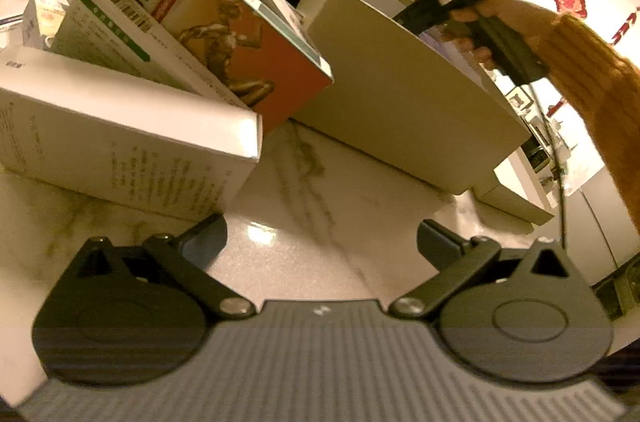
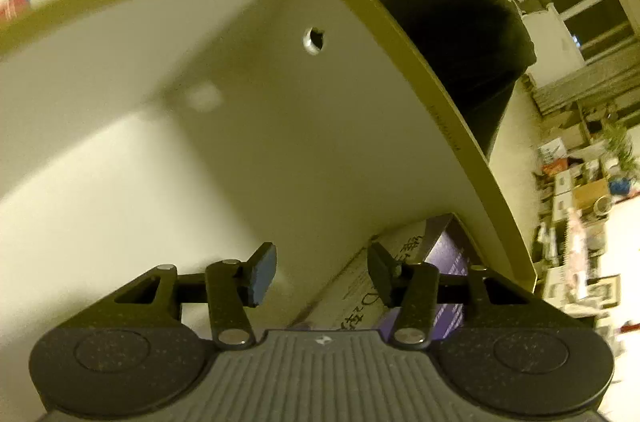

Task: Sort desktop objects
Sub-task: 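Raise the right tool out of the tall beige box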

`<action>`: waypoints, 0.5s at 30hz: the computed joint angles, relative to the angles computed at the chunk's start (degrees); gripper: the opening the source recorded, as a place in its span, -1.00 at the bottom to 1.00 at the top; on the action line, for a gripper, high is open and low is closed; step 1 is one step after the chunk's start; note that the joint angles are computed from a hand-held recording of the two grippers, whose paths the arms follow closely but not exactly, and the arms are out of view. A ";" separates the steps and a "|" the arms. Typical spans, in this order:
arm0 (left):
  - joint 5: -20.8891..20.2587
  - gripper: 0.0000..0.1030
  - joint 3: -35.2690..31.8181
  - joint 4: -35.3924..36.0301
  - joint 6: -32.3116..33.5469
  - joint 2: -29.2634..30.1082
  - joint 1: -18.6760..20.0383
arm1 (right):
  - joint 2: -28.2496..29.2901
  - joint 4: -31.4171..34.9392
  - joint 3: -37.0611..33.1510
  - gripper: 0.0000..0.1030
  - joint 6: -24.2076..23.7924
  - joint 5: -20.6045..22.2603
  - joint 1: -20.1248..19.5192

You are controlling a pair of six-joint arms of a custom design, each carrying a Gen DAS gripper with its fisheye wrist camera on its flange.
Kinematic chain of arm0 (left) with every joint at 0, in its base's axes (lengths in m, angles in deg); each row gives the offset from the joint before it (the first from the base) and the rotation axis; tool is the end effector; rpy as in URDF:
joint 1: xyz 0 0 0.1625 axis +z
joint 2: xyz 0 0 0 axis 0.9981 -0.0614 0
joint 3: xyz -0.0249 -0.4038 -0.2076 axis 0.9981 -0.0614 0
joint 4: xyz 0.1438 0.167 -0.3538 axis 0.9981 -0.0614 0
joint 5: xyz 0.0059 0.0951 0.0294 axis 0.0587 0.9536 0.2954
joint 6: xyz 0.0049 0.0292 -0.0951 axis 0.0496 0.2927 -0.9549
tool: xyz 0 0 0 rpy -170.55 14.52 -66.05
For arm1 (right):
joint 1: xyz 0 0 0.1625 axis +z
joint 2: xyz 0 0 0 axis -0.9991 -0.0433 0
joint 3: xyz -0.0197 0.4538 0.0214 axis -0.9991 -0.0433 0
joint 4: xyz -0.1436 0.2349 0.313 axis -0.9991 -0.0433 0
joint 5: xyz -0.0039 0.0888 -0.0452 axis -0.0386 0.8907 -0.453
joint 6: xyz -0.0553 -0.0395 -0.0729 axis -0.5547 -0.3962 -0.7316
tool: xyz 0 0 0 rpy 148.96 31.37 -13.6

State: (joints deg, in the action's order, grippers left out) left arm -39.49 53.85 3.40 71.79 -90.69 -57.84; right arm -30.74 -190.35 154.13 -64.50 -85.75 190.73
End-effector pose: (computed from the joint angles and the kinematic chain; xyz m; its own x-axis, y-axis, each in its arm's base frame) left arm -0.0798 -0.2703 0.0813 -0.9641 0.0815 -0.2528 0.2307 0.7286 -0.6449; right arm 0.1974 -0.5957 0.0556 -0.1372 -0.5413 0.8295 -0.7360 0.6162 0.2804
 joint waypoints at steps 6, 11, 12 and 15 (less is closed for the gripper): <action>-2.17 1.00 0.49 2.92 -6.04 1.06 -2.83 | -7.29 5.43 6.06 0.23 9.05 5.33 1.16; -3.45 1.00 1.44 4.86 -11.01 2.18 -5.64 | -14.67 11.53 12.78 0.23 14.39 13.34 2.00; -3.69 1.00 1.61 5.33 -12.13 2.45 -6.24 | -16.26 13.10 14.33 0.24 15.01 15.25 2.29; -4.37 1.00 2.05 6.64 -14.94 3.12 -7.98 | -19.97 16.17 18.13 0.29 13.96 19.56 3.06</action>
State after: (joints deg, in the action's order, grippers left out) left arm -43.87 55.90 10.04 56.86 -87.57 -65.82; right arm -50.71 -174.18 172.26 -50.54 -66.18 193.79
